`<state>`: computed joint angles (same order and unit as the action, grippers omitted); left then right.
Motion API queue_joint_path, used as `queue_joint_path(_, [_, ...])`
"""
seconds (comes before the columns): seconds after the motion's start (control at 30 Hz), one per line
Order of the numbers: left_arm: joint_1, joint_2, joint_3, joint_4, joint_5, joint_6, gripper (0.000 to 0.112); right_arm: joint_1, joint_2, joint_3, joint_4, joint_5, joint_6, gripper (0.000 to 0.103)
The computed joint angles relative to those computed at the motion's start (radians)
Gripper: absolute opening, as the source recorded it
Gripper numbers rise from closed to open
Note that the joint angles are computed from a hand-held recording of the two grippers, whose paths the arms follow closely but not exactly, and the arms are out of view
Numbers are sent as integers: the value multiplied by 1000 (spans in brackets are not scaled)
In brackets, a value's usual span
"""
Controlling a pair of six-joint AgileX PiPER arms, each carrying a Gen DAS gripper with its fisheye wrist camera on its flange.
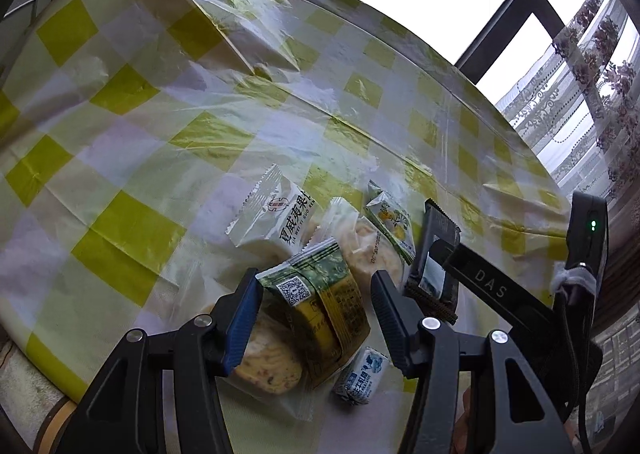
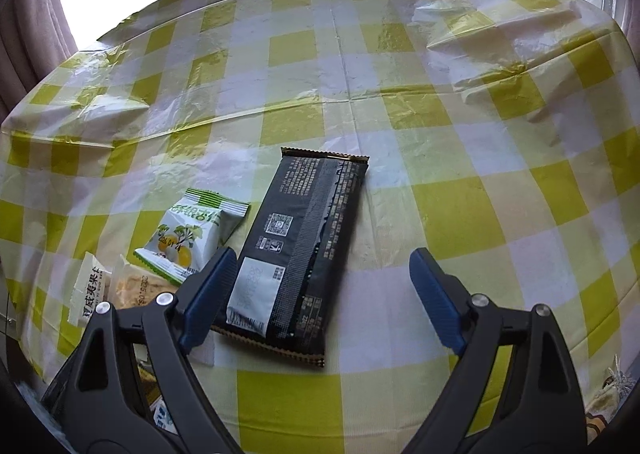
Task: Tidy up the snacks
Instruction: 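Grasp the black bar pack with right tool while left tool grasps the green bar pack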
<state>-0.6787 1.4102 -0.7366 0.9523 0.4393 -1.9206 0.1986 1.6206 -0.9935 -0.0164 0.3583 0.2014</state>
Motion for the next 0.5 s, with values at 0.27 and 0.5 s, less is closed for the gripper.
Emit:
queue_joint_path(0.27, [-131,152,-183,-88,295,170,59,61,71,-44,-294,15,283,90])
queue_joint_path(0.5, [-137,156,-174,-60,270,174,42,65,61,-32,-361,19,316,81])
